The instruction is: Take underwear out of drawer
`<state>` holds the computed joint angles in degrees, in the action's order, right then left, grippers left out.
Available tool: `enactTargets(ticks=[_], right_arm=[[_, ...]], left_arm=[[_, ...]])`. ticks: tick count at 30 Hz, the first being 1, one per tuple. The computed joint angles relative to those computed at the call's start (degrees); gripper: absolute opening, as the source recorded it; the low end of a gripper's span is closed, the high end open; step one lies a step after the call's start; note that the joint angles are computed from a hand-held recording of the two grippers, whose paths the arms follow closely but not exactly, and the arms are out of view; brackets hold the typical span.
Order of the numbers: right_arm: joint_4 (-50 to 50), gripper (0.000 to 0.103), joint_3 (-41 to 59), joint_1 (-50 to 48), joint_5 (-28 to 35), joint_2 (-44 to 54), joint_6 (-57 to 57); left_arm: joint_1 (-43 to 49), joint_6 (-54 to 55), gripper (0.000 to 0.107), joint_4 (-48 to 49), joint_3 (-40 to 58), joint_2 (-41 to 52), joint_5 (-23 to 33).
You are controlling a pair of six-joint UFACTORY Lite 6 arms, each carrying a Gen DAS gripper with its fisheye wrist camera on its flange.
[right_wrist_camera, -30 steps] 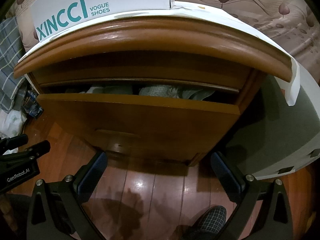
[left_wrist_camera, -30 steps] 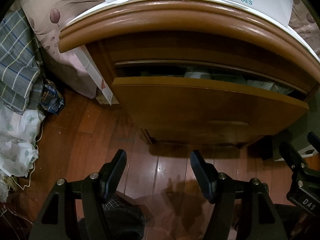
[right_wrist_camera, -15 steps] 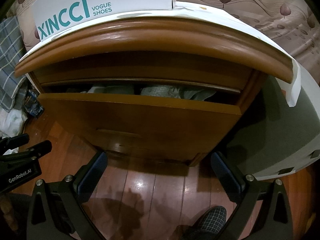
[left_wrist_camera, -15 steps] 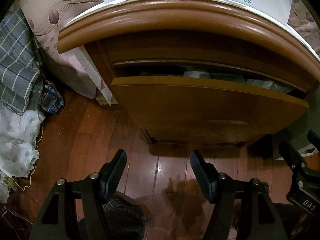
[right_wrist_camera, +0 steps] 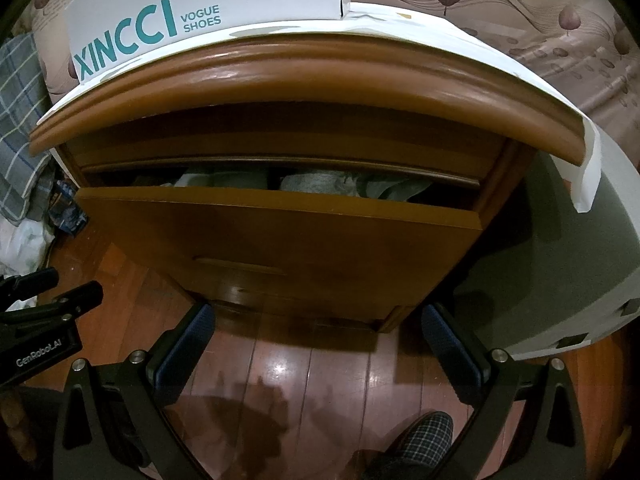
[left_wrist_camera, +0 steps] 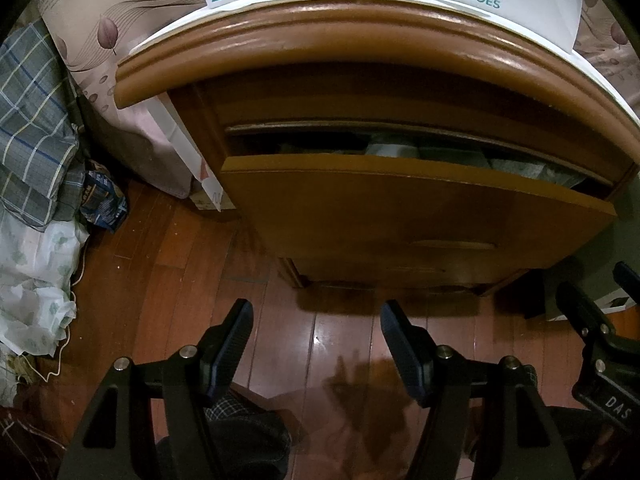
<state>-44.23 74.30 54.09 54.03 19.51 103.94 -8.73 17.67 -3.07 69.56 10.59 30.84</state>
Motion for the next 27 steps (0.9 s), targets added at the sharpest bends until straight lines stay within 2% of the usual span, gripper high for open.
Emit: enactTargets(ticks=[4,8,10,13,19,23,27], right_arm=[[0.16,0.102,-0.49,-0.19,-0.34,-0.51,0.19],[-0.14,0.102,-1.4,0.06,0.12,-1.45,0.98],[-0.28,0.102,-2.16,0.2,0.44,-2.32,1.76],[-1.05,0.102,-3.57,0.3,0.65,-4.32,3.55],[-3.12,0.102,-5.95,0.6,3.56,-9.17,6.62],[-3.8,0.102,-7.58,0.36,5.27,-12.15,7.63],[-3.61,0.102,-9.45,-0.21,4.13,-14.63,8.68]], left_arm=[[1.26,2.73,0.068,-3.93,1.49,0.46,1.57],[2.54,6.28,0.068,-8.43,1.45,-1.89,0.85],[5.7,13.09,0.068,-18.63,3.98,-1.29,4.91],[9.79,16.01,0.068,-27.84,7.68,1.51,10.39],[15.27,10.09,0.068,-35.97,17.97,13.1,22.32],[16.48,6.8,0.068,-40.66,21.68,16.71,25.01],[16.85,3.02,0.068,-44.68,25.36,20.06,26.3]])
